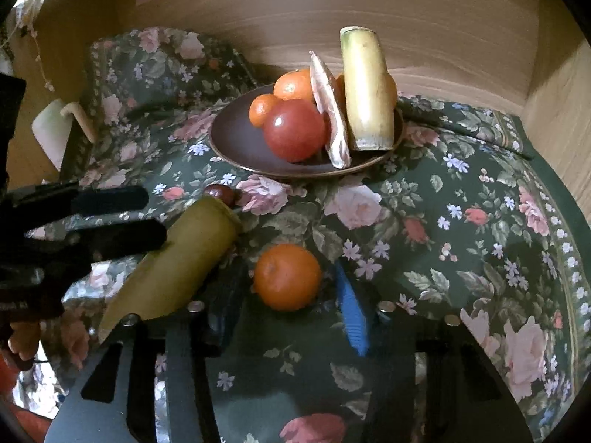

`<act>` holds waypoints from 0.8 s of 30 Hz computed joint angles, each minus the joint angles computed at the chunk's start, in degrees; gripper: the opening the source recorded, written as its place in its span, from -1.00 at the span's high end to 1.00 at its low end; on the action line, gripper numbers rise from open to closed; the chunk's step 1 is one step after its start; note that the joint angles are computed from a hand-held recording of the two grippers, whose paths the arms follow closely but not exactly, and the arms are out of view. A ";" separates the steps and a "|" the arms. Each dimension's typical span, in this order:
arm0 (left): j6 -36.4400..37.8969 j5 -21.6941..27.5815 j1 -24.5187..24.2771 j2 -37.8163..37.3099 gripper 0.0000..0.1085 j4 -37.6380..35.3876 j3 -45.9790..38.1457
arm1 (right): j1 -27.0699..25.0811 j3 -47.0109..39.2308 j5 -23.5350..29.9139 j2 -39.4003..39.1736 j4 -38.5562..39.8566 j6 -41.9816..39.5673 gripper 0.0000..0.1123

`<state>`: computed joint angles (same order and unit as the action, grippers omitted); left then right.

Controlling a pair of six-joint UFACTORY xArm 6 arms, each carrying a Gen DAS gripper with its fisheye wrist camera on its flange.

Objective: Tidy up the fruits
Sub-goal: 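Grasp the green banana with the left tool while the right grasps a mandarin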

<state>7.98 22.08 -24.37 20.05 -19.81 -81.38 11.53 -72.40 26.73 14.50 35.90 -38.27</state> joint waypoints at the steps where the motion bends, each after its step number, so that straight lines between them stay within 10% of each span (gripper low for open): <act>1: 0.84 0.70 -0.02 0.24 0.12 -1.07 -0.52 | -0.11 -0.21 0.42 0.10 0.46 -0.25 0.43; 24: 1.37 12.26 -0.98 9.91 0.38 -5.04 -15.53 | -3.15 5.70 -2.74 -6.04 11.31 -7.40 0.43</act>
<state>9.35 34.35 -25.35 29.96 -24.85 -96.90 8.38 -66.70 23.99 8.46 47.22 -45.67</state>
